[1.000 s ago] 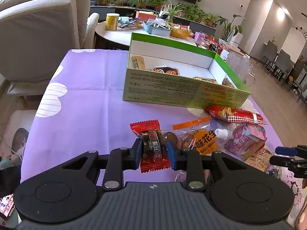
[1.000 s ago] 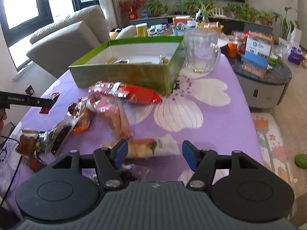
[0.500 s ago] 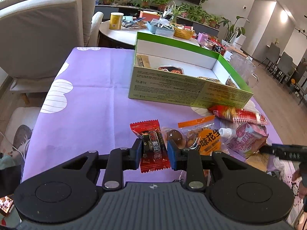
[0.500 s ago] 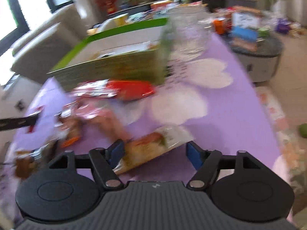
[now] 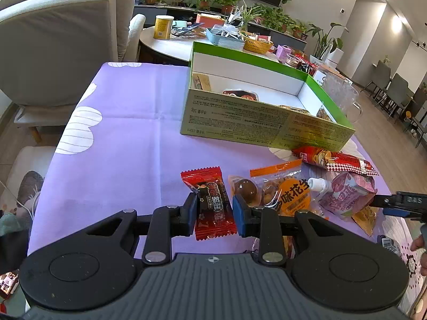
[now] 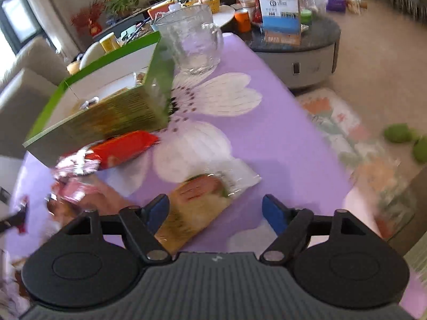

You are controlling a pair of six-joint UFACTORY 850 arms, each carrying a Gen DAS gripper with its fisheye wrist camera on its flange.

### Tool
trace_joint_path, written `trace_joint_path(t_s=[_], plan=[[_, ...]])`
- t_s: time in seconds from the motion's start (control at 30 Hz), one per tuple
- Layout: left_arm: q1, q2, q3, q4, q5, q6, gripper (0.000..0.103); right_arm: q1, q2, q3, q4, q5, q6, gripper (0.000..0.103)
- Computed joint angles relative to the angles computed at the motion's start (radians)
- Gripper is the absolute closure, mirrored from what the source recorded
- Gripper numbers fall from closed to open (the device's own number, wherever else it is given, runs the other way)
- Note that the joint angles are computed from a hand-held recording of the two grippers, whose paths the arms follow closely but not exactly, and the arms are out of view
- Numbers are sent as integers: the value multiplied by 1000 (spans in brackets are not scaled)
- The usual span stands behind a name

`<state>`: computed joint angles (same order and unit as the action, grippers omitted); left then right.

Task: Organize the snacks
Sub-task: 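Grasp the clear bread-roll bag with the right gripper, then carry the chocolate bar and bread-roll bag into the box and release both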

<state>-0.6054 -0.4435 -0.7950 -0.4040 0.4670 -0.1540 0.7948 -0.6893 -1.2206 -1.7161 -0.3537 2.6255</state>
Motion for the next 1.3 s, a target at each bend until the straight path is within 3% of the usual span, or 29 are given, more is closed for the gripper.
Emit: trace_joint_path(t_s=[0.2, 0.33, 0.4, 0.57, 0.73, 0.83, 0.93, 1.0, 1.3], plan=[[2, 7, 12, -2, 11, -9, 77, 19, -95, -162, 325, -69, -398, 11], [4, 14, 21, -9, 20, -12, 77, 15, -118, -195, 307, -51, -481, 11], [4, 15, 22, -7, 21, -15, 77, 12, -114, -177, 192, -17, -436, 11], [4, 9, 17, -1, 15, -18, 77, 43, -92, -115, 5, -47, -475, 15], [3, 4, 11, 14, 12, -26, 77, 40, -84, -115, 96, -8, -493, 14], [2, 9, 16, 17, 14, -27, 77, 45, -107, -149, 107, -32, -491, 16], [4, 17, 24, 8, 23, -22, 77, 45, -106, -154, 59, -23, -465, 40], [5, 23, 28, 6, 29, -22, 77, 45, -97, -145, 50, -15, -469, 46], [-5, 67, 36, 11, 77, 0, 77, 79, -4, -20, -184, -166, -245, 47]])
